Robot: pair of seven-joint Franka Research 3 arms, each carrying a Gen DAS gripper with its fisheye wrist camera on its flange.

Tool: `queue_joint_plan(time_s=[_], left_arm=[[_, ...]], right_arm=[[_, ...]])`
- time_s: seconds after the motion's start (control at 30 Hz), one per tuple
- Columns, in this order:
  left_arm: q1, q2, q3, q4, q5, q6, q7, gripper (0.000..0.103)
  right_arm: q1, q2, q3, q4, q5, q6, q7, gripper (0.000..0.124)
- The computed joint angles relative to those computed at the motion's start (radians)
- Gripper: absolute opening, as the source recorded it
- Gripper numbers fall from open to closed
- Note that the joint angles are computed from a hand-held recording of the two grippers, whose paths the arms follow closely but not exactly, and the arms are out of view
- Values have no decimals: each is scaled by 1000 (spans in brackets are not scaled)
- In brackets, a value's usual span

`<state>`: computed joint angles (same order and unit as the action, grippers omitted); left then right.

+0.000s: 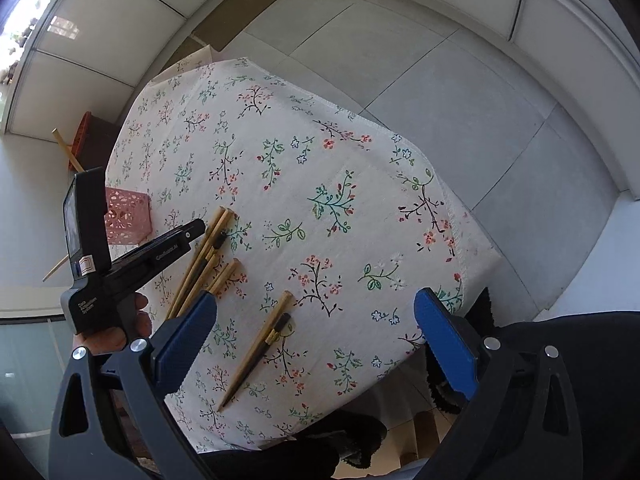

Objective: Organize utensils
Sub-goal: 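Move the left gripper to the chopstick pile, then grasp a chopstick with the left gripper while the right gripper grasps another from the pile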

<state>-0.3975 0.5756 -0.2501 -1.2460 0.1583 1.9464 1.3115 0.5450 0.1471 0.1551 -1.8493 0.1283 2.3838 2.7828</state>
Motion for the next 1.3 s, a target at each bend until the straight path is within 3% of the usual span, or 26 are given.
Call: queue_joint_plan(time_s=[0.4, 0.53, 0.63, 0.7, 0.8, 0.9, 0.93, 1.13, 1.3], left_arm=[[21, -8, -21, 19, -65, 4, 56, 28], [-3, 9, -10, 19, -36, -39, 64, 28], [1, 8, -4, 1, -31, -26, 55, 28], [9, -12, -2, -44, -17, 12, 65, 20], [24, -49, -8, -110, -20, 67, 74, 18], [40, -125, 0, -230, 4, 176, 65, 7], [49, -157, 2, -273, 9, 208, 60, 7], [108, -389, 2, -503, -3, 372, 42, 6], [128, -526, 10, -590, 1, 439, 25, 6]], right_arm=[[-12, 6, 0, -13, 58, 21, -32, 96], [-11, 7, 0, -13, 58, 17, -32, 96], [-10, 10, -2, -7, 55, 12, -30, 96], [-10, 20, -3, 4, 57, 7, -24, 96], [-8, 56, -7, 43, 61, 10, 0, 96], [-2, 127, -9, 123, 72, 21, 4, 96], [4, 160, -10, 166, 66, 10, 0, 96], [62, 394, -43, 507, -4, -163, -12, 95], [70, 536, -42, 679, 66, -229, 22, 75]])
